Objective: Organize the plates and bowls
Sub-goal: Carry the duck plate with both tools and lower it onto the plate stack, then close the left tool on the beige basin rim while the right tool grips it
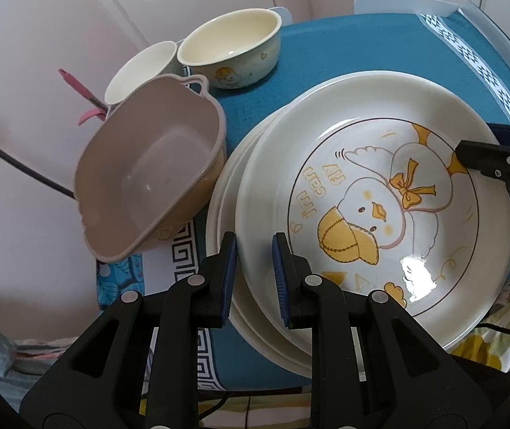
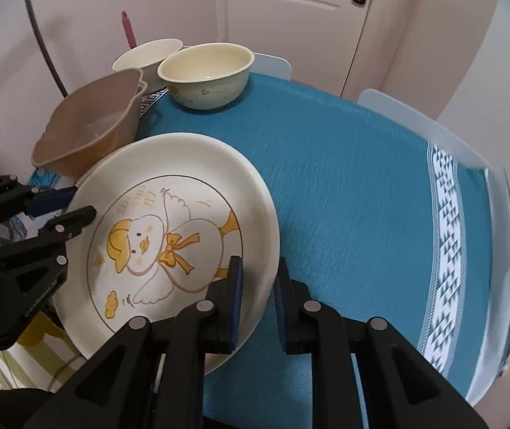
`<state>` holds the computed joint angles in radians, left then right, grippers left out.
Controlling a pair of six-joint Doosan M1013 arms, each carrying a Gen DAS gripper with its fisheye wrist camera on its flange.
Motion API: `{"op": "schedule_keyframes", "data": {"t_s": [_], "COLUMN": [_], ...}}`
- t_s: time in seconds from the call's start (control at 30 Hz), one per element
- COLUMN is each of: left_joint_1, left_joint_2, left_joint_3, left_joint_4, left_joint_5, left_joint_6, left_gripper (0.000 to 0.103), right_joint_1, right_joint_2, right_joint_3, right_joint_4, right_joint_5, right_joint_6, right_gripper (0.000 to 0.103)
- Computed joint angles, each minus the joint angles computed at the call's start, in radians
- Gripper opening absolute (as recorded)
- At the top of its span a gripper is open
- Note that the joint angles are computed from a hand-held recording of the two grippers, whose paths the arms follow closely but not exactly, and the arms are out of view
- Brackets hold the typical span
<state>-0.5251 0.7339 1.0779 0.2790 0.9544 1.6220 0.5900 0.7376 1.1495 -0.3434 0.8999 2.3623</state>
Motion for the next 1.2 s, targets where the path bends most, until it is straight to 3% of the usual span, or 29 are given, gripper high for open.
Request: {"op": "schedule_keyframes", "data": {"t_s": [0.5,0.83,0.97,1.0,1.07,1.1,1.13,1.17,1.2], "left_joint_1": [-0.022,-0.010,0.009,0.015,0.030,0.037,0.043,0.049,0.054], "left_joint_2": [-0.014,-0.005,-0.021,-0.028,-0.039,-0.050,-0.061,-0.077,-0.087], "left_joint_3": [0.029,0.005,-0.016,-0.020,-0.030,-0.028,-0.021,-0.006,0.003], "left_joint_4": [0.132,0.066,-0.016,-0.035,-0.069,-0.077,-0.069,-0.046,-0.031], "left_joint_5": [0.002,0.031,0.019,0.008,-0.013,-0.035,-0.064,-0.114,-0.143], "left_joint_6": [-0.101,-0.101,-0.108,-0.118,-0.149,-0.185,-0.229,-0.287,-0.325], "left_gripper": [0.018,0.018,0.019,0.021,0.043,0.080,0.102,0.103,0.103], "right_joint_1": [0.001,0.002,-0.012,-0.016,-0.034,-0.044,-0.052,-0.058,-0.063], "right_joint_2": [0.014,0.020,-0.021,-0.029,-0.051,-0.057,-0.063,-0.066,-0.069], "right_joint_3": [-0.026,-0.030,0.015,0.023,0.040,0.044,0.047,0.047,0.046], "right_joint_4": [-0.022,-0.028,0.003,0.009,0.081,0.124,0.160,0.182,0.195], "right_joint_5": [0.021,0.011,-0.088,-0.112,-0.189,-0.222,-0.252,-0.281,-0.304], "right_joint_6": [-0.078,-0.102,-0.072,-0.068,-0.096,-0.118,-0.137,-0.150,-0.164], "right_gripper": [0.015,0.015,0.015,0.015,0.015,0.016,0.028,0.042,0.081]}}
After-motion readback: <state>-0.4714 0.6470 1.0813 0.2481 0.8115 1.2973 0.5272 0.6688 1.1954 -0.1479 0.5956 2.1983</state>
